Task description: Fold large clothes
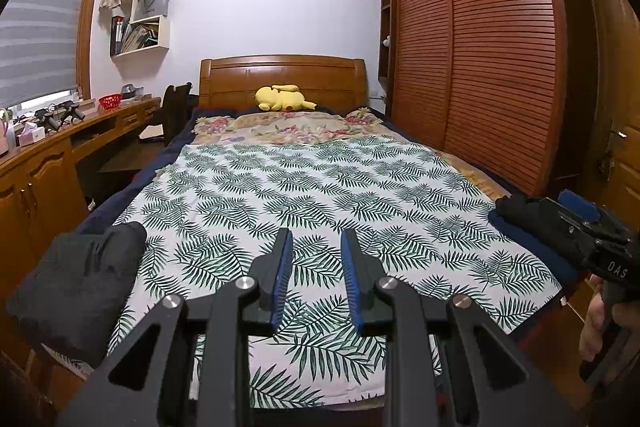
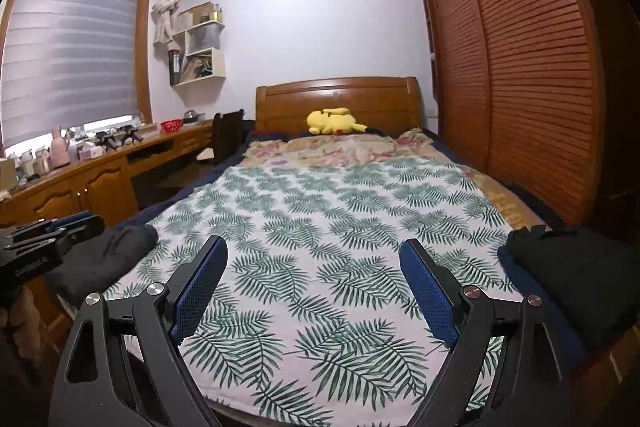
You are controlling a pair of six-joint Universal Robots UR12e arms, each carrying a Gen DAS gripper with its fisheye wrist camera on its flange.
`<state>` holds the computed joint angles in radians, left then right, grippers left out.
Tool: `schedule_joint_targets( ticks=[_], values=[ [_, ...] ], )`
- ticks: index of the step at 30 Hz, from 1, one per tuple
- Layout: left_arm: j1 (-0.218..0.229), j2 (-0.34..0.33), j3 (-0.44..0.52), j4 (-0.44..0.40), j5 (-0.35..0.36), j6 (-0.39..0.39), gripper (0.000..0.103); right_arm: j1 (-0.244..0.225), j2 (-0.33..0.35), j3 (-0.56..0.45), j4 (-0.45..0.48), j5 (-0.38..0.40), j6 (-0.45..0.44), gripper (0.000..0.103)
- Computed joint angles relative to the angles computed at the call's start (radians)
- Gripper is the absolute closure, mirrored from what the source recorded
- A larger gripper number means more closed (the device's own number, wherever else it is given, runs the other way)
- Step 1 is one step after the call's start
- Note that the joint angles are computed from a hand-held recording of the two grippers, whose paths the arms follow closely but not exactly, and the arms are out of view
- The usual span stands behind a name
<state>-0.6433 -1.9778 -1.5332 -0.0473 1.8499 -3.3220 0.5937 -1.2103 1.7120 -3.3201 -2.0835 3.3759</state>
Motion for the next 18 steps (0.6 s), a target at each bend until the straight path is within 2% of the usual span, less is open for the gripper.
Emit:
schedule_joint_targets(
  ticks=[18],
  values=[
    [0.002, 0.001, -0.002, 0.0, 0.001, 0.001, 0.08, -0.002, -0.004, 0.005, 0.001, 0.002, 0.0, 0.013]
  ],
)
